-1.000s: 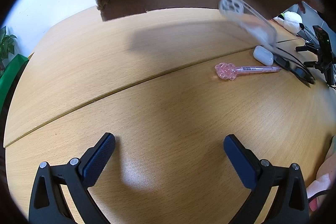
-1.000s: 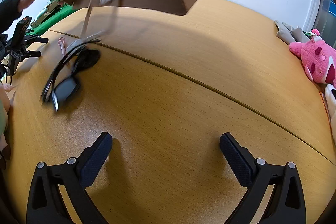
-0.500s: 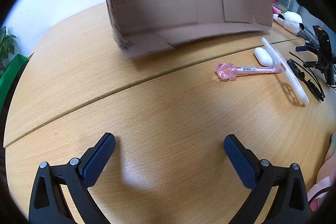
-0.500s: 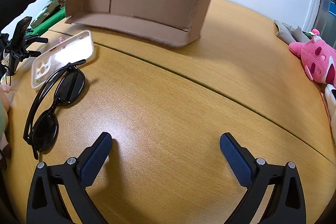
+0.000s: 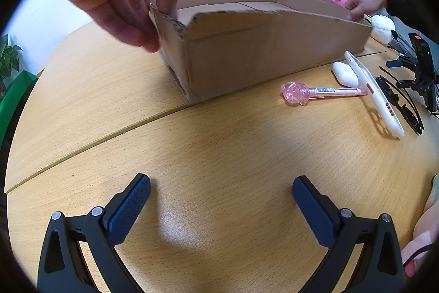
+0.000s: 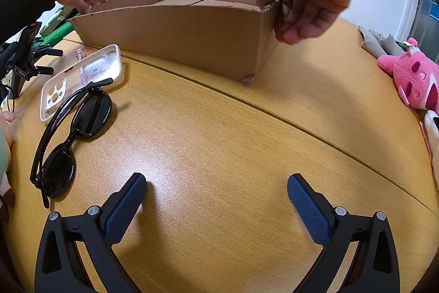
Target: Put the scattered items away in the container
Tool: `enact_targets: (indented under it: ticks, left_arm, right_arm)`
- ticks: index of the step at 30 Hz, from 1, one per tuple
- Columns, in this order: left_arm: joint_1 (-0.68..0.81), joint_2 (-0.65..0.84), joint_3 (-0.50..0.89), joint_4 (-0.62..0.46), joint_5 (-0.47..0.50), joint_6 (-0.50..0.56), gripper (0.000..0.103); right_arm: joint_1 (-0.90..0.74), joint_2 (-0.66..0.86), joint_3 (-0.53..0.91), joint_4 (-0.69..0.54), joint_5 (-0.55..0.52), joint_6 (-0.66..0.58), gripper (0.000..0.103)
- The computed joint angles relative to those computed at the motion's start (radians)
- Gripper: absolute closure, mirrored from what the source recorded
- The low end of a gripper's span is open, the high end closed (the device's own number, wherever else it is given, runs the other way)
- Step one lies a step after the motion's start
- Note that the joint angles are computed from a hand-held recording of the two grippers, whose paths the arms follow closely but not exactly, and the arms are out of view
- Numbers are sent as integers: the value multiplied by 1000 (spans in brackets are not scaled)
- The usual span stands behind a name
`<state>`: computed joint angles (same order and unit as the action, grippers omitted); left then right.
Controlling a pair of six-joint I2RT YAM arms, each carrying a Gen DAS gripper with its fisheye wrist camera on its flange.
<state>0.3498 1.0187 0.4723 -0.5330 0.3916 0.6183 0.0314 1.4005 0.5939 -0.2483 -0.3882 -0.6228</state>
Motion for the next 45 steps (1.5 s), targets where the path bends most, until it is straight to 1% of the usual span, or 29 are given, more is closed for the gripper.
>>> enact_targets:
  ticks: [43,45]
  left_arm:
    - [-5,-2,2,0,-6,-7,0]
    - [-8,-3,1,1,-7,-9,0]
  right_arm:
    - [-3,0,0,-1,-2,-3,0]
    - [5,0,-2,7,7,13,0]
